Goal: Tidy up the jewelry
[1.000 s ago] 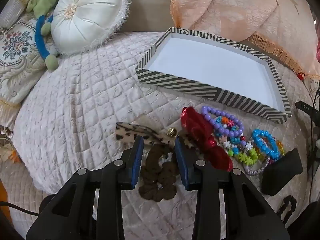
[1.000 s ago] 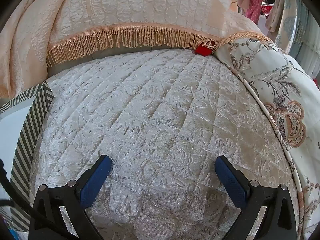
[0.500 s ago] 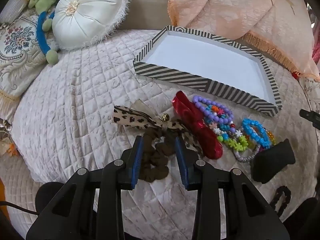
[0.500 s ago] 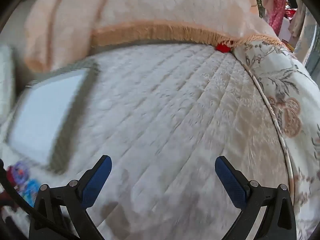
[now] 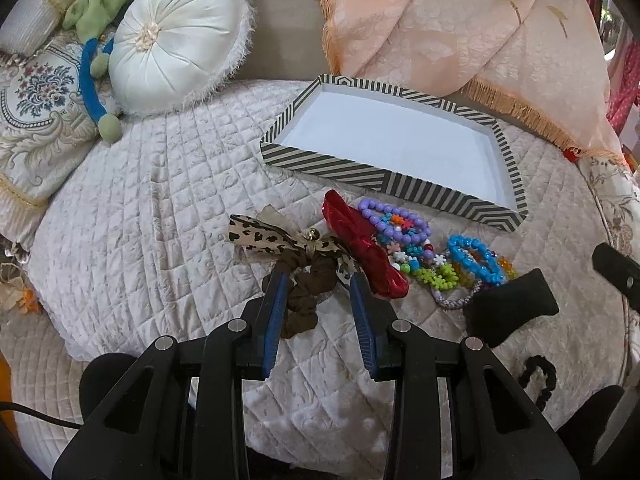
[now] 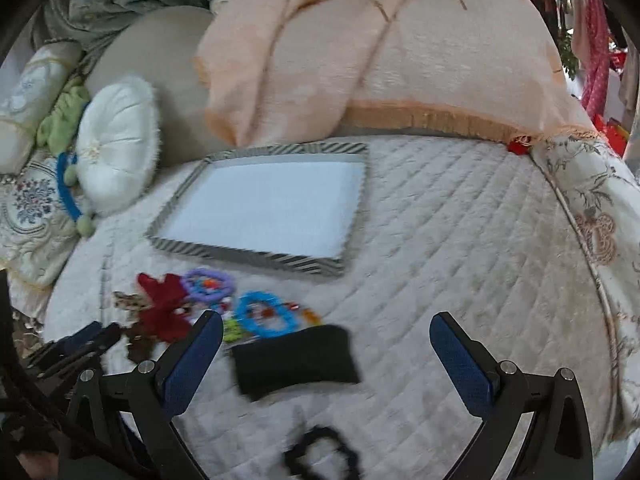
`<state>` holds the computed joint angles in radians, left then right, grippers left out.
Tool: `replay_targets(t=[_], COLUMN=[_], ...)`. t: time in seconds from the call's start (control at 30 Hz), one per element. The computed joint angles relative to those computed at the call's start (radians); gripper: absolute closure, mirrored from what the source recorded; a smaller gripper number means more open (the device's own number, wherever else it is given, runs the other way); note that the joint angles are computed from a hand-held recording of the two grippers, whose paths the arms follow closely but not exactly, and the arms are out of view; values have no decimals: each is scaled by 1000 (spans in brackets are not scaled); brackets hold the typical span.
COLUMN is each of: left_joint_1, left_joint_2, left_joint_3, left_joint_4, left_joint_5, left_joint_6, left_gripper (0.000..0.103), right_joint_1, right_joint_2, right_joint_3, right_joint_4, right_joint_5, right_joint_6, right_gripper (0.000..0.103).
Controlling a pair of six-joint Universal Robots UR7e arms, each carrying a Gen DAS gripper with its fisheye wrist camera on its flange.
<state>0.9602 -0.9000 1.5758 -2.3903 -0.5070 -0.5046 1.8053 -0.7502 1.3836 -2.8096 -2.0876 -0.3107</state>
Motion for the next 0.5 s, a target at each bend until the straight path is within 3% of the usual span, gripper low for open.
replay_targets(t=[0.3,0.5], left_joint_1=[-16,-19], left_joint_2=[-24,-35], left_joint_3=[48,66], left_joint_4=[-44,-51], left_joint_5=[4,4], left_joint_6=[8,2], left_gripper=[71,71], right_joint_1=[27,34], right_joint_2=[-14,-14], right_joint_3=[69,76], right_joint_4=[-81,-77], right_joint_5=[-17,-18], right_joint_6=[-72,-67], right_gripper=[0,0])
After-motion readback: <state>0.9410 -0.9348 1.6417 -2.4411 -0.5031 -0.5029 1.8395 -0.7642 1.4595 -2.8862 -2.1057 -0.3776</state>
